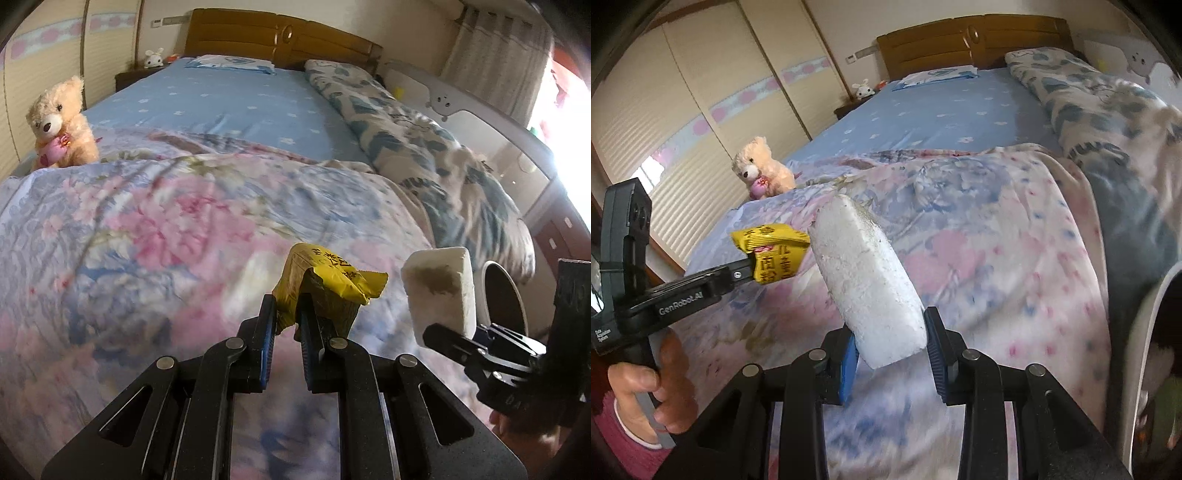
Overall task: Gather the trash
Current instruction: 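Carry the yellow packet and white foam block over the bin with both tools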
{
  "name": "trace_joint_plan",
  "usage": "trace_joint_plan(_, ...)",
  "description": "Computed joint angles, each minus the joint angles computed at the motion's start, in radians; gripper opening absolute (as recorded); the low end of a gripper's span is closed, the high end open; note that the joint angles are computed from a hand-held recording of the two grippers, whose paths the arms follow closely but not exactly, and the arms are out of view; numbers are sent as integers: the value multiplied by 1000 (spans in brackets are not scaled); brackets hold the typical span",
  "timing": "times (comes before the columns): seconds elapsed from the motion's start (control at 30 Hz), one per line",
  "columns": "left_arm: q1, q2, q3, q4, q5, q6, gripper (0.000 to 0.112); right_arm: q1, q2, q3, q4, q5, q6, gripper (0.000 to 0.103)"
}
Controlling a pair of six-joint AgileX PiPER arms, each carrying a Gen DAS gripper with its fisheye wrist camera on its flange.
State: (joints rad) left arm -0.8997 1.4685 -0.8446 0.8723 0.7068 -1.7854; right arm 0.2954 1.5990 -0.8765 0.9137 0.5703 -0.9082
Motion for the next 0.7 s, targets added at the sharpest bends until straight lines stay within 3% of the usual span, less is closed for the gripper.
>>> trace_joint_plan(0.33,-166,67,-69,4,72,-80,12,-132,-175,189,57,38,-65,34)
trace_joint_plan(0.7,-259,147,-164,-16,129,-71,12,-295,-300,296,71,118,-127,34)
